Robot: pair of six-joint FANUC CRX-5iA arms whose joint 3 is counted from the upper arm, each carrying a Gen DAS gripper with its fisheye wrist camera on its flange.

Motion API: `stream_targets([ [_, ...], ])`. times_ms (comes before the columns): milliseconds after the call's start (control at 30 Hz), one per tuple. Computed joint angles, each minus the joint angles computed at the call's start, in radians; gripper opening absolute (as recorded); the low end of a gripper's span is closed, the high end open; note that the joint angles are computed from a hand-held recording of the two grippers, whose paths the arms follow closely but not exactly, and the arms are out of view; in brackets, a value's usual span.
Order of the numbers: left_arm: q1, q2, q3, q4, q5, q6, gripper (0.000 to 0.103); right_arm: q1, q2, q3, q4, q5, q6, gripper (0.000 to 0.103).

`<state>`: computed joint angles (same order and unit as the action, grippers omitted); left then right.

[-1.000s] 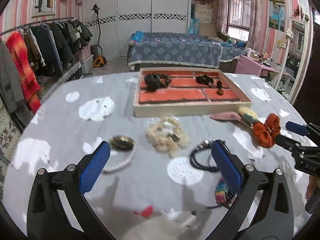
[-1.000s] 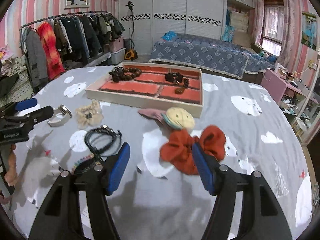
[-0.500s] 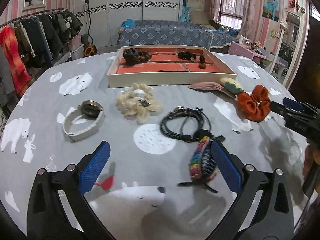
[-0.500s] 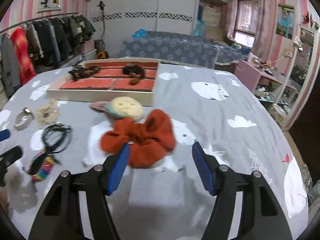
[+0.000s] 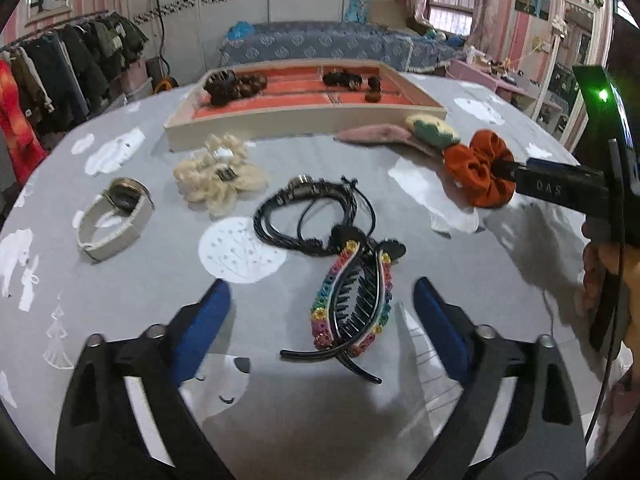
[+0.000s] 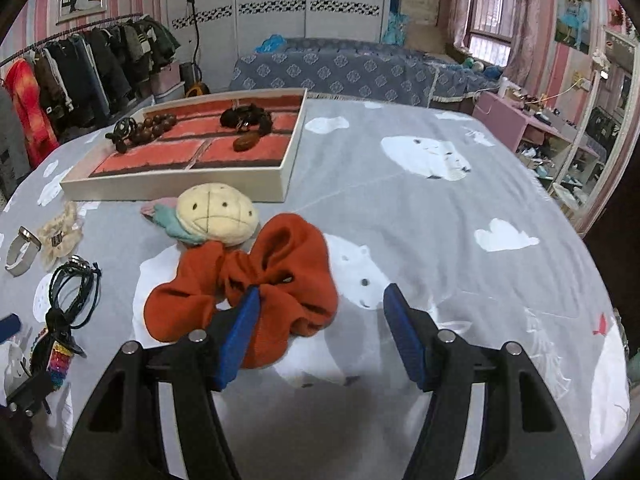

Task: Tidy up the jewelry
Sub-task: 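Withdraw both tools and move toward the rainbow bracelet and orange scrunchie, then grasp the rainbow claw clip with the left tool while the right tool grasps the orange scrunchie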

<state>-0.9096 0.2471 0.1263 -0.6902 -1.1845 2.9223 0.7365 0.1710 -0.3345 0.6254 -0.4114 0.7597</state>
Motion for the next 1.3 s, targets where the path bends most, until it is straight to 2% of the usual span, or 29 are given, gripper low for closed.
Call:
stream_targets([
  [67, 0.017, -0.008, -0.017, 0.023, 0.026, -0.005, 0.075, 0.007, 0.011, 0.020, -0.050, -0.014, 0.044, 0.060],
  [100, 0.025, -0.016, -0.030, 0.031, 0.047, -0.004, 0.074, 0.008, 0.013, 0.025, -0.063, -0.017, 0.058, 0.055],
  [167, 0.032, -0.025, -0.045, 0.040, 0.072, -0.006, 0.070, 0.011, 0.014, 0.031, -0.086, -0.023, 0.081, 0.051],
  [267, 0.026, -0.021, -0.040, 0.034, 0.080, -0.023, 0.058, 0.015, 0.018, 0.041, -0.106, -0.031, 0.103, 0.040],
  [333, 0.019, -0.014, -0.032, 0.031, 0.079, -0.039, 0.053, 0.018, 0.013, 0.028, -0.084, -0.020, 0.083, 0.035],
  [400, 0.020, -0.011, -0.028, 0.034, 0.081, -0.050, 0.048, 0.020, 0.008, 0.016, -0.062, -0.012, 0.066, 0.024],
  [500, 0.014, 0.000, -0.015, 0.033, 0.069, -0.063, 0.041, 0.024, 0.006, 0.008, -0.044, -0.011, 0.053, 0.020],
  [800, -0.004, 0.013, 0.009, 0.012, 0.030, -0.076, 0.038, 0.013, -0.030, -0.053, 0.061, 0.047, -0.038, 0.013],
  [933, -0.032, -0.009, 0.004, -0.035, 0.008, -0.042, 0.038, 0.005, -0.068, -0.088, 0.091, 0.087, -0.068, 0.013],
  [1067, -0.075, -0.060, 0.001, -0.128, -0.037, 0.001, 0.038, -0.005, -0.110, -0.121, 0.152, 0.132, -0.126, 0.013],
  [1200, -0.054, -0.125, -0.014, -0.159, -0.055, -0.005, 0.038, 0.002, -0.144, -0.121, 0.203, 0.151, -0.164, 0.013],
  [1300, -0.001, -0.174, -0.030, -0.160, -0.051, -0.026, 0.038, 0.005, -0.150, -0.113, 0.252, 0.160, -0.200, 0.013],
])
